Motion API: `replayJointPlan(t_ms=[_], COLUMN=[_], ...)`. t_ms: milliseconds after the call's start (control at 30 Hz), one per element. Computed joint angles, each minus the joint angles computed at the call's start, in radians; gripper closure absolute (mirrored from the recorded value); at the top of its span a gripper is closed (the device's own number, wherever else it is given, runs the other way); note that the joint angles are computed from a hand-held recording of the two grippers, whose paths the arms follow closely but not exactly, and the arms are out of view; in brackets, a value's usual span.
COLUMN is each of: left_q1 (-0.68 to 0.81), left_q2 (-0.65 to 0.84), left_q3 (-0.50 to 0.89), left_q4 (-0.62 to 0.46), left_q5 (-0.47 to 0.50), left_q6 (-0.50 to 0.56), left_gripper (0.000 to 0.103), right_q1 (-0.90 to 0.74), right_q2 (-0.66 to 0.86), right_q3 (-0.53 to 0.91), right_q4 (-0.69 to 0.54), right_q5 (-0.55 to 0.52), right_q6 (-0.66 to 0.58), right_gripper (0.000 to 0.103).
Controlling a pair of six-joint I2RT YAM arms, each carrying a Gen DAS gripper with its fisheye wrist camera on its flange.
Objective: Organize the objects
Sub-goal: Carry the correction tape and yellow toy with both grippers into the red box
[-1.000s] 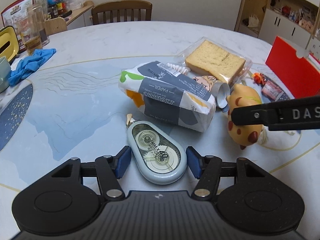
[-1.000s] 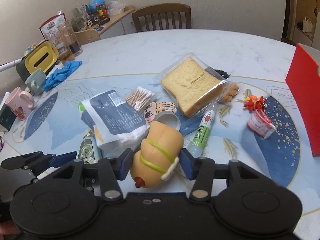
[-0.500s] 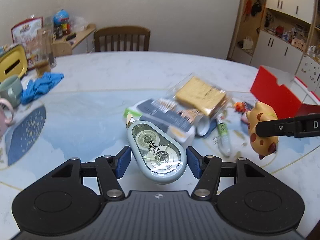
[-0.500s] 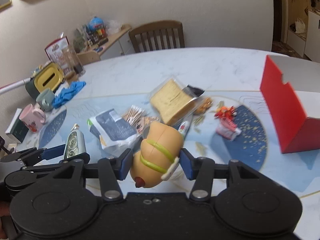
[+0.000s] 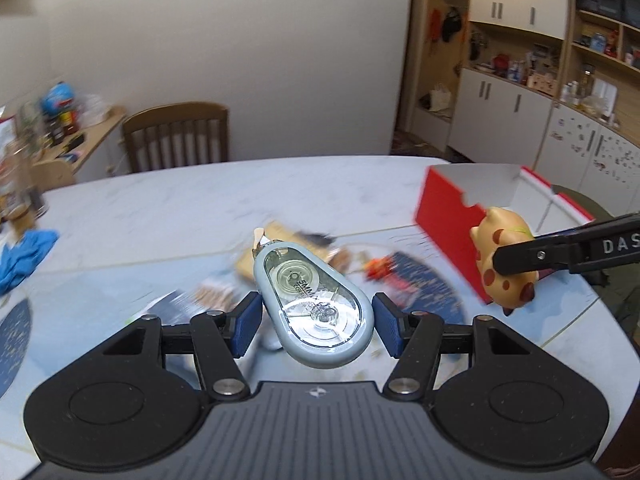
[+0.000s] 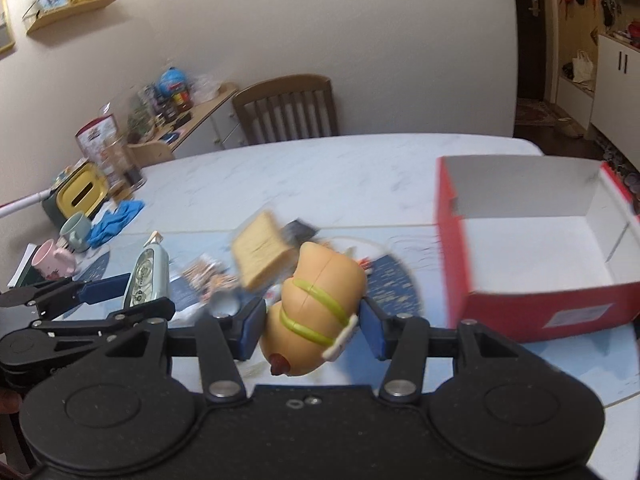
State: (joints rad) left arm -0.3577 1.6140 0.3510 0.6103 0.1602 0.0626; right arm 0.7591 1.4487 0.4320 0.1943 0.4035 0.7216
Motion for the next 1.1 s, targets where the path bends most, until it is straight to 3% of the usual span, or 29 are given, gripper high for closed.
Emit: replayJointPlan(t_ms=[233,467,667,933,1100], left_q1=[-0.256,-0.439,-0.526,-0.542,-0.548], left_q2=[0.064,0.208,0.329,0.518,0.681], left_q3=[0.143,0.360,0.554,0.906,1.181], left_q4=[-0.060,-0.146,-0.238,-0.459,-0.629], left_q5=[-0.147,-0.252,-0.282,-0.248,-0.224], left_q6=[-0.077,-0.125,-0.132,-0.153,-0.145], left_gripper=[0.043,0.043,0.043,0.043,0.043], right_q1=[-0.244,-0.560,-0.817,-1.053,-1.086], right_q2=[-0.197,-0.249,-0.206,-0.044,0.098], right_q3=[-0.152,-0.220,-0.215,-0.131,-0.070], right_q4=[0.014,0.048,0.057,0.077,0.121], right_q5=[-0.142,-0.366,-0.516,-0.652,-0.636], right_q6=[-0.169,-0.337,-0.507,-0.703,-0.793], right_gripper=[0.052,0.052,0.052,0.052,0.052])
